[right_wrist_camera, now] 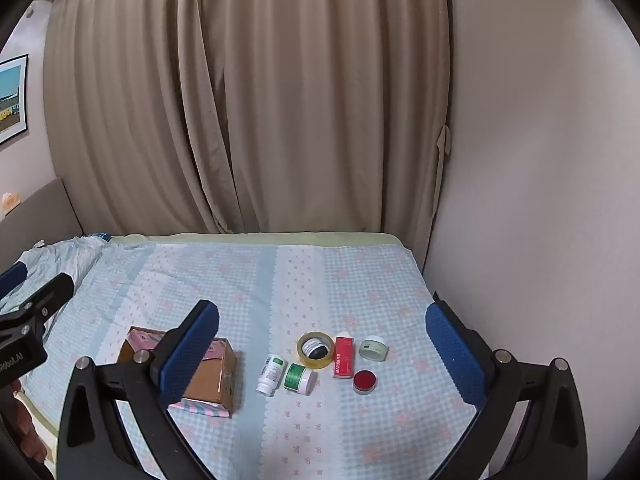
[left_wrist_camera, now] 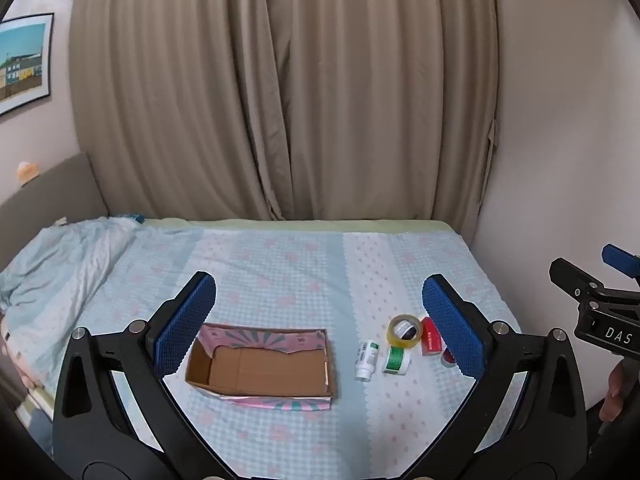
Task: Organize rigid objects
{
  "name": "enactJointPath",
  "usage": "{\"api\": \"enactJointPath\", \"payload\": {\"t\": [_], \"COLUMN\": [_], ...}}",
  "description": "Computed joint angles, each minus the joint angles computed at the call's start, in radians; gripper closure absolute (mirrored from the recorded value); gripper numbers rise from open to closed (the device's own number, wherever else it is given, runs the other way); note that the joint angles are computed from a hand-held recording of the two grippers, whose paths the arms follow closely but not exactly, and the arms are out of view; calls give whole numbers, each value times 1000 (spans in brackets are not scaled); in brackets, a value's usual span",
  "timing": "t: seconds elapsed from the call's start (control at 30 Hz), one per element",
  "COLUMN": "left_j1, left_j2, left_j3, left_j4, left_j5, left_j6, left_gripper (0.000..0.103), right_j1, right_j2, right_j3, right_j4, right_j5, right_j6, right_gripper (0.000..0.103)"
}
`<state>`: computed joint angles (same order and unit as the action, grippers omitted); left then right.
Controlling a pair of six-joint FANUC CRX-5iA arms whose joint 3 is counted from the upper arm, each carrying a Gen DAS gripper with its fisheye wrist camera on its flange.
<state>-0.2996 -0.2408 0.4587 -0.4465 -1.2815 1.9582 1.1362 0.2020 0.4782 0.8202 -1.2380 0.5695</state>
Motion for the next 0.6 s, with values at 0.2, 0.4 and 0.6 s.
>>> {"api": "enactJointPath", "payload": {"t": [0.2,0.4,0.6], "left_j1": [0,-9,-5], "left_j2": [1,8,7], "left_j3": [-9,-8,-9], "left_j4": [-6,-16,-12], "left_j5": [13,11,14], "left_j6": [1,9,7], "left_gripper": [1,1,1], "right_j1": [-8,-9,-11], "right_j2": [31,36,34], "right_j3": [55,59,55], "right_j4": [-17,-21,-22], "right_j5": [-20,-20,-15], "right_j6": [30,32,32], "right_gripper": [0,0,0]}}
